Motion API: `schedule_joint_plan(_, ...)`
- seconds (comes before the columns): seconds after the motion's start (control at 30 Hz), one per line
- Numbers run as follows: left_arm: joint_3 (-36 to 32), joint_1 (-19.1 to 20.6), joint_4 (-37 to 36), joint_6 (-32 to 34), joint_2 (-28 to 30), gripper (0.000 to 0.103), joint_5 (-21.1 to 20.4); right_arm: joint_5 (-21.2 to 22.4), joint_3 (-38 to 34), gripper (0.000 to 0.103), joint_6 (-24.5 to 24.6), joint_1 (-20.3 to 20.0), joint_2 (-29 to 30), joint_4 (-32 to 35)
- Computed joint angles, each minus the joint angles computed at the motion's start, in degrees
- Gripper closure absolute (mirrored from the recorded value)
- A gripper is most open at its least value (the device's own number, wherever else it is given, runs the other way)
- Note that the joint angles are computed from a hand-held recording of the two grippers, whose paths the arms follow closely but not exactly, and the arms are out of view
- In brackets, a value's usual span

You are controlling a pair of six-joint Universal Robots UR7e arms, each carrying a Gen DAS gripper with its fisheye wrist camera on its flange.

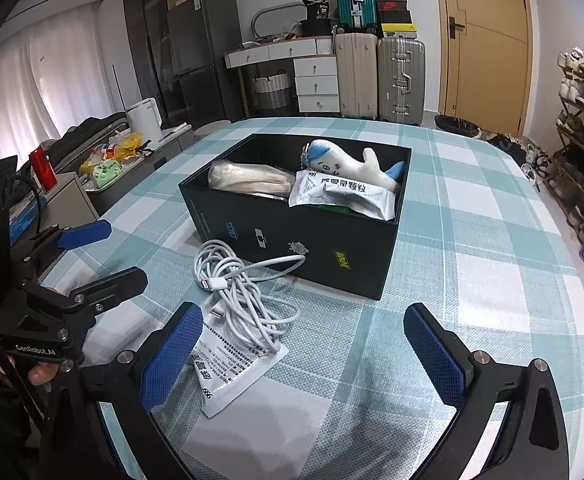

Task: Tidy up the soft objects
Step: 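Move the right gripper down onto the white paper packet on the cloth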

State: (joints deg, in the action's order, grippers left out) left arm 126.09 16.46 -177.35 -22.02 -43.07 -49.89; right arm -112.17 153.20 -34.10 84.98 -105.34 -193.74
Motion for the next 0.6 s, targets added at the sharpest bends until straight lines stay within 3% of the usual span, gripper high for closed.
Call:
schedule_joint_plan(0.3,0.2,0.6,-0.3,-0.3,-0.4,0.000,-0.9,3.0,0.1,0.001,2.1,-1.7,-1.2,3.2)
schedule_joint_plan(0.6,0.2,0.6,0.6,-0.4,-0.6,0.000,-1.0,3.1,0.0,0.001,3.9,-1.9,-0.8,4.6)
